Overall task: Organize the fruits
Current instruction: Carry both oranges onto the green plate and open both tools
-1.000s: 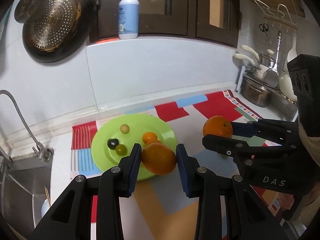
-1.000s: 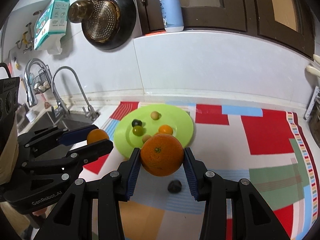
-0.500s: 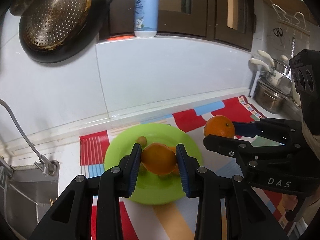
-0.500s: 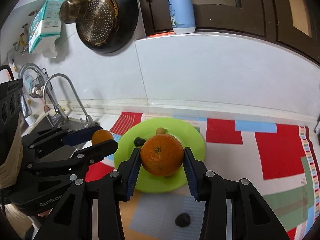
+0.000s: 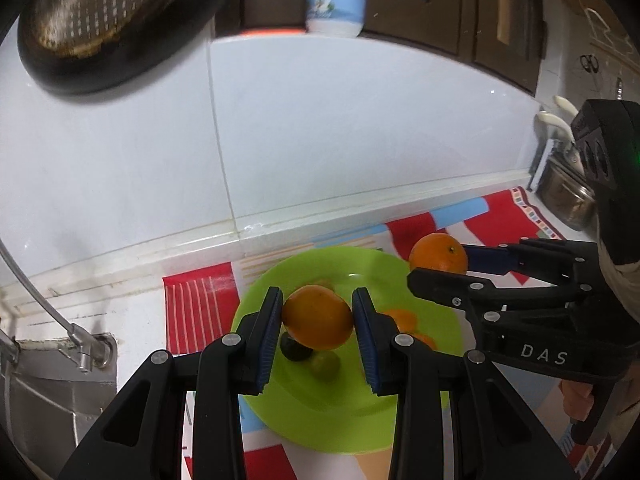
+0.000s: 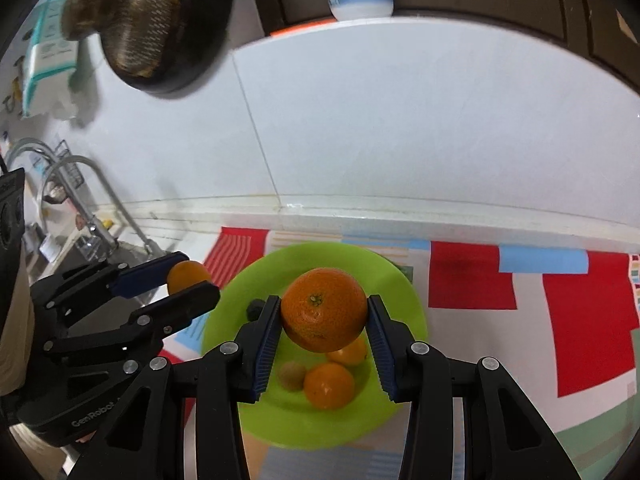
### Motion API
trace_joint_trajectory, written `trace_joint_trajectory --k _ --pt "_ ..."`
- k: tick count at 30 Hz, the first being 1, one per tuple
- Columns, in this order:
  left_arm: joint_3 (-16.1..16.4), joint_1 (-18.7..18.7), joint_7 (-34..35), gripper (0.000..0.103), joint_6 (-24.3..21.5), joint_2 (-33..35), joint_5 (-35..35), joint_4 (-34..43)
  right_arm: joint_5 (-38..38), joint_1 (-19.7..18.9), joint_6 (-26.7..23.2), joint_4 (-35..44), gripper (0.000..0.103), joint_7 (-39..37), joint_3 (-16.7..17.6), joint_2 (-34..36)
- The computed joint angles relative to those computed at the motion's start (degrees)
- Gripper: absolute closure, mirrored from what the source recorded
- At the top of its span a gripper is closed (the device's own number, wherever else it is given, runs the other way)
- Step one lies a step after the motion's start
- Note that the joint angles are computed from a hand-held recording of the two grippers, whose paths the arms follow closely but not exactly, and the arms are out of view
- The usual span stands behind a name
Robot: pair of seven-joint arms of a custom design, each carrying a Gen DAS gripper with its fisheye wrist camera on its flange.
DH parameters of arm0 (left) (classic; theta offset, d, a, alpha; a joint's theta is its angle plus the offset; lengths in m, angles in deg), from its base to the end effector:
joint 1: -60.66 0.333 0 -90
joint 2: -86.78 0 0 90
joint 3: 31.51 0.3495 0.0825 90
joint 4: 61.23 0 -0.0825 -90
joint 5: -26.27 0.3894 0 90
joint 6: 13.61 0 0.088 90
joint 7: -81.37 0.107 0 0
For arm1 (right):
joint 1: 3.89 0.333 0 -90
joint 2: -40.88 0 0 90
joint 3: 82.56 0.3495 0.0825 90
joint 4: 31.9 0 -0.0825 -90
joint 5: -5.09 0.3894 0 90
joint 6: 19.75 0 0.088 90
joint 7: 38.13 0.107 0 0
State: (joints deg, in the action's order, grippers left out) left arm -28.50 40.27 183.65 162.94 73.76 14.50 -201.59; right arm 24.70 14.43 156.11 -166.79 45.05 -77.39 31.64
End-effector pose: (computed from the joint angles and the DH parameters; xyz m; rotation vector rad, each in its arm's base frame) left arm 0.4814 -0.1317 0.5165 -1.4627 2.0132 -0.9347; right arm 0.4920 0.1869 0.5267 -1.7907 1.4572 -0.4818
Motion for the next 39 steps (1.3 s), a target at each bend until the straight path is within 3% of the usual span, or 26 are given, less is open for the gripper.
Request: trace_joint_trajectory --k 3,7,20,24,26,30,36,39 --pt "1.7 -1.4 2.3 0.068 -1.0 2.2 -2.7 1.6 -2.1 -1.2 -0.4 1.3 0.060 1.6 0.8 1.8" --pt "0.7 -0.2 5.8 0.068 -1.7 5.0 -6.5 3.4 -4.5 -1.8 -1.3 3.2 0.060 3.3 0.9 4.1" --pt "-7.2 7.6 10.9 0.067 -3.2 9.9 -11.4 6.6 -5.3 -1.3 -4.1 7.0 0.060 4.7 -0.4 9.0" --pt "-9.0 9.5 9.2 0.065 -2.8 10.2 -9.3 6.7 -7.2 -1.3 -4.3 7.2 0.060 6.6 -0.6 9.4" --pt "-9.5 9.9 8.8 0.054 -2.4 10.1 -9.0 6.5 -7.7 -1.3 -4.3 7.4 0.059 7.4 -0.6 9.7" --pt "-10.3 11.4 2.3 0.054 -1.4 9.1 -2.2 5.2 -9.5 -1.4 -3.2 6.8 0.053 9.9 -0.8 9.4" --pt "-9.9 11.7 -5.6 0.049 -1.8 5.7 4.3 3.1 -12.1 -2.1 -1.0 3.6 0.053 13.5 -0.5 6.2" --pt "-9.3 11.5 -9.7 0.047 -2.3 3.6 7.3 1.9 -17.5 -4.5 0.0 1.4 0.053 17.7 1.4 4.0"
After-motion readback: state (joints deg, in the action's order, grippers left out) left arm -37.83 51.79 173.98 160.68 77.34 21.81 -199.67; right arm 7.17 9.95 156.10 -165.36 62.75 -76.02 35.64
